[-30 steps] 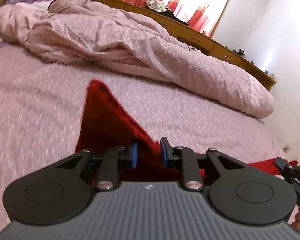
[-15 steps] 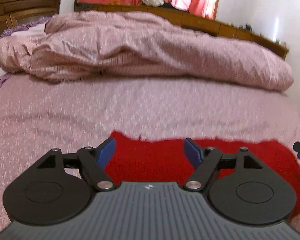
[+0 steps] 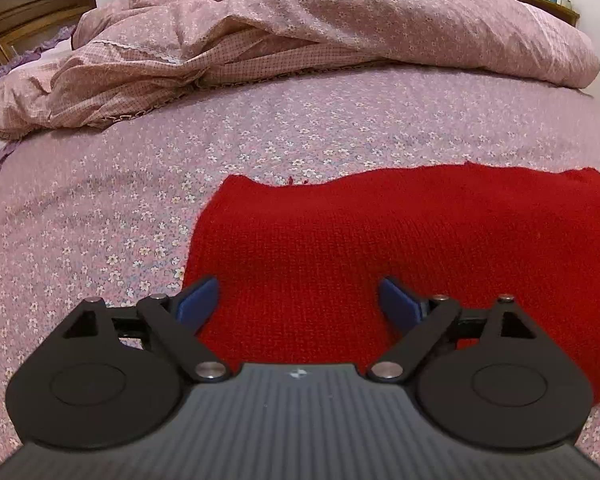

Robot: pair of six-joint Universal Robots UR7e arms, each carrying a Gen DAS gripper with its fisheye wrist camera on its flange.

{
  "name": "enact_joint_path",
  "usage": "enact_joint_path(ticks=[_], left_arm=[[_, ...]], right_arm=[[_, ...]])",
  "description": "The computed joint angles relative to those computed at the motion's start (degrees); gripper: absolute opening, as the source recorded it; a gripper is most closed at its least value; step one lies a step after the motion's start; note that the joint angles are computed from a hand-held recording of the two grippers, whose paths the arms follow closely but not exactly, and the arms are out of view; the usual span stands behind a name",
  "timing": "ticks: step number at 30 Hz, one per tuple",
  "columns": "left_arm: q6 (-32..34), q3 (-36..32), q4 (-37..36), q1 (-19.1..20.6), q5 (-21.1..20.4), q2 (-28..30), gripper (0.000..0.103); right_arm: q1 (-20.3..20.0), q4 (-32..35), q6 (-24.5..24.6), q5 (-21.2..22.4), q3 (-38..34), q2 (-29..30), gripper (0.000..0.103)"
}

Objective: Fold small clothes

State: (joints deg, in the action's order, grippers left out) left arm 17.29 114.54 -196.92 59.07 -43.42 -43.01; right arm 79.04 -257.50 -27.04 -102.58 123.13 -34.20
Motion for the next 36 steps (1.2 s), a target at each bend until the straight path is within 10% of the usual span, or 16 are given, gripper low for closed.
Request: enact_joint_path(ticks=[11,28,36], left_arm=[[-3.7,1.7,4.1,-0.1,-3.4,-3.1,0.103],[-18.0,6.2,21.9,-3.9,2.7,-11.5,0.103],[-24.6,8.6,25.9,-4.2,1.7,-14.6,0.103]], right_arm=[[1.9,3.9,6.3,-0.2,4.1,-4.5,0.066],[-0.5,-9.5,17.0,-0.5,16.4,-3.9,0.069],[-3.3,-5.2,25.8,5.7,16.7,-3.2,0.069]])
